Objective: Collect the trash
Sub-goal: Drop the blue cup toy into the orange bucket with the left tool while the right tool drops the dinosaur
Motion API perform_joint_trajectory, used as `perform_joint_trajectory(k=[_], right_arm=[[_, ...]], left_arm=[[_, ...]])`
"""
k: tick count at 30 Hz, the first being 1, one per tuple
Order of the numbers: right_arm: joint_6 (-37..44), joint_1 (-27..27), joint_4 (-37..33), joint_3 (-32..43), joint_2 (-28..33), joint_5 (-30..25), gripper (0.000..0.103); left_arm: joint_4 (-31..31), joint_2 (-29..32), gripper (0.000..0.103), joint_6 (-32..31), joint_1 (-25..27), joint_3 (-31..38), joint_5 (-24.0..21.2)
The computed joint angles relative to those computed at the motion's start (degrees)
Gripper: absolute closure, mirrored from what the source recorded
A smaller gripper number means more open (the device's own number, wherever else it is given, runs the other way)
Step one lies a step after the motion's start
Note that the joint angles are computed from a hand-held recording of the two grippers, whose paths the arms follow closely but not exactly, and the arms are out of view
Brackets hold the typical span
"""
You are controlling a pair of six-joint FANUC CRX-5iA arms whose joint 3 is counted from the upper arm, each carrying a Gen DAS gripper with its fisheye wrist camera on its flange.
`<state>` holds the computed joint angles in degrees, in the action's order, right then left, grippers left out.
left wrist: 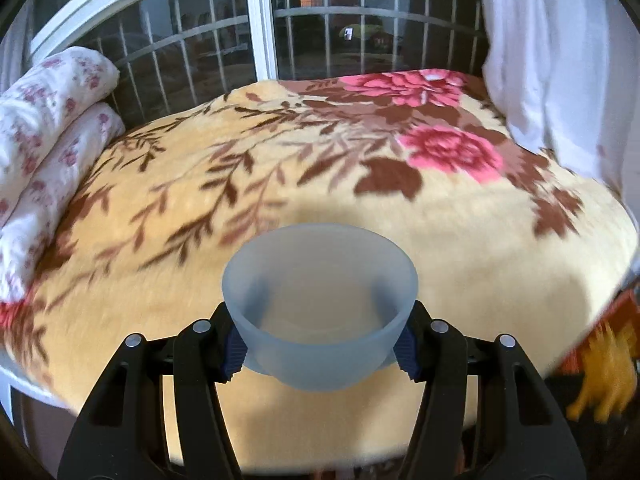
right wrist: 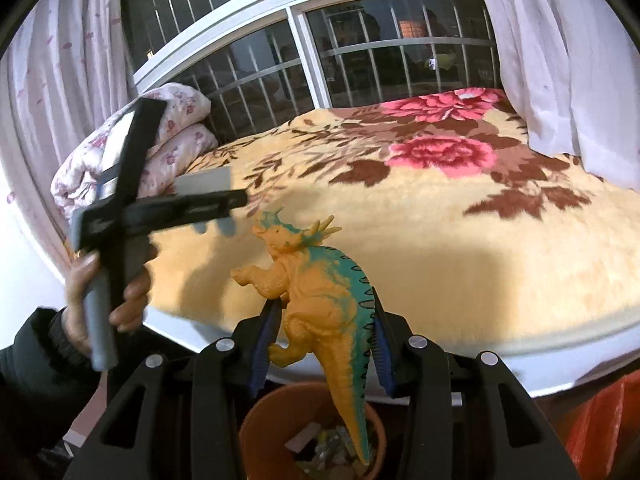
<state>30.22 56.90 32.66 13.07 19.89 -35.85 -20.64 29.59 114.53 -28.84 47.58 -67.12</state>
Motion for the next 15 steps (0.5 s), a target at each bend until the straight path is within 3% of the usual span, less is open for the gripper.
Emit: perform_joint_trajectory(k=[4,10,15], right_arm=[[-3.4,1.5,3.1,-4.9,-2.6,0.7,0.061],[-4.9,3.4,2.6,-9.1,-4.4,0.9,0.061],[-2.0,5.1,-1.2,-10.1,-4.4,-0.7,0.061]], left_arm=[[-1.4,-9.1,0.046,2.2,-1.8,-13.6,4.8],[-2.8,-15.4,0.046,3.3,-5.0,-24.1,7.1],[-3.3,-17.1,0.046,2.7,-7.1,-29.2,7.1]])
